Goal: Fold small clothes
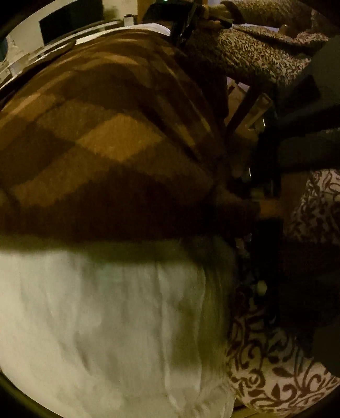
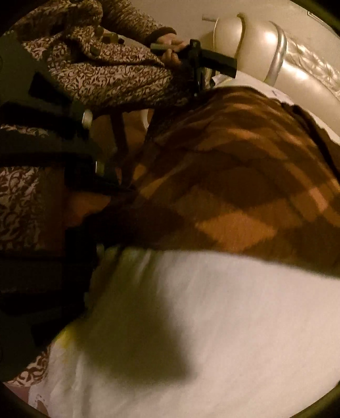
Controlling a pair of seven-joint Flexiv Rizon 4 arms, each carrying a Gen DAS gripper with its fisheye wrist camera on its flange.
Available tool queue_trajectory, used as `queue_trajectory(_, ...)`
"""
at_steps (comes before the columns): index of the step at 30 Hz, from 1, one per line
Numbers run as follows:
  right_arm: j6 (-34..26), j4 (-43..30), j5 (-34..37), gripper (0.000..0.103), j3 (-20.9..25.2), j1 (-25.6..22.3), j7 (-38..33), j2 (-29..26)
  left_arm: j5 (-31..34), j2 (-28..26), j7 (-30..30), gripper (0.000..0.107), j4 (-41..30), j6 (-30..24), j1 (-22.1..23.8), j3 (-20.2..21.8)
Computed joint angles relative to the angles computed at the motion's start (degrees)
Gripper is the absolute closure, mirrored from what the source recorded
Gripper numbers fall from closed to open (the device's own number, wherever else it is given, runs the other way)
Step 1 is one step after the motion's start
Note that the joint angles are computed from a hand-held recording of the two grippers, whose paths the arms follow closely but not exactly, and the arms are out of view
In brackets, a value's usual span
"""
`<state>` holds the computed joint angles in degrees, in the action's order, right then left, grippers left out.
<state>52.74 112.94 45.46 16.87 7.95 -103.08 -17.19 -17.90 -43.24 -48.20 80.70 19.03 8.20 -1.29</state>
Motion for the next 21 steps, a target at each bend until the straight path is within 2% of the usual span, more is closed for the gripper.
queue_trajectory(2,1.3,0.2,3.1,0.100,0.5,-1.0,-2.1,1.0,-2.3,0.7,1.2,0.104,1.2,1.4,1.1,-0.9)
queue_trajectory(5,1.6,-0.3,11.0,0.100,1.2,-3.3,-7.0,2.7,-10.9,2.9,6.5,0.104,4.5,3.4,4.6,-4.6)
queue_trajectory(8,-0.8,-1.3,19.1,0.100,0.3,-5.3,-12.6,4.9,-17.8,3.4,9.1,0.104,5.1,2.2,6.8,-6.1)
queue_trajectory(10,-2.8,-2.4,24.4,0.100,-1.1,-6.2,-15.8,5.9,-22.5,1.5,6.9,0.104,1.8,-2.4,8.5,-7.1)
queue_trajectory(12,-4.8,-3.9,29.6,0.100,-2.9,-7.3,-19.0,6.2,-26.8,-0.1,4.1,0.104,-0.6,-4.0,9.2,-7.8)
queue_trajectory(16,-6.5,-7.0,36.8,0.100,-5.7,-8.5,-21.9,4.7,-33.5,-2.9,-1.1,0.104,-3.5,-2.4,8.3,-8.4)
queue_trajectory(21,-4.0,-11.4,43.2,0.100,-7.4,-10.2,-21.0,-0.3,-35.0,-10.6,-12.8,0.104,-12.7,1.4,7.1,-11.1)
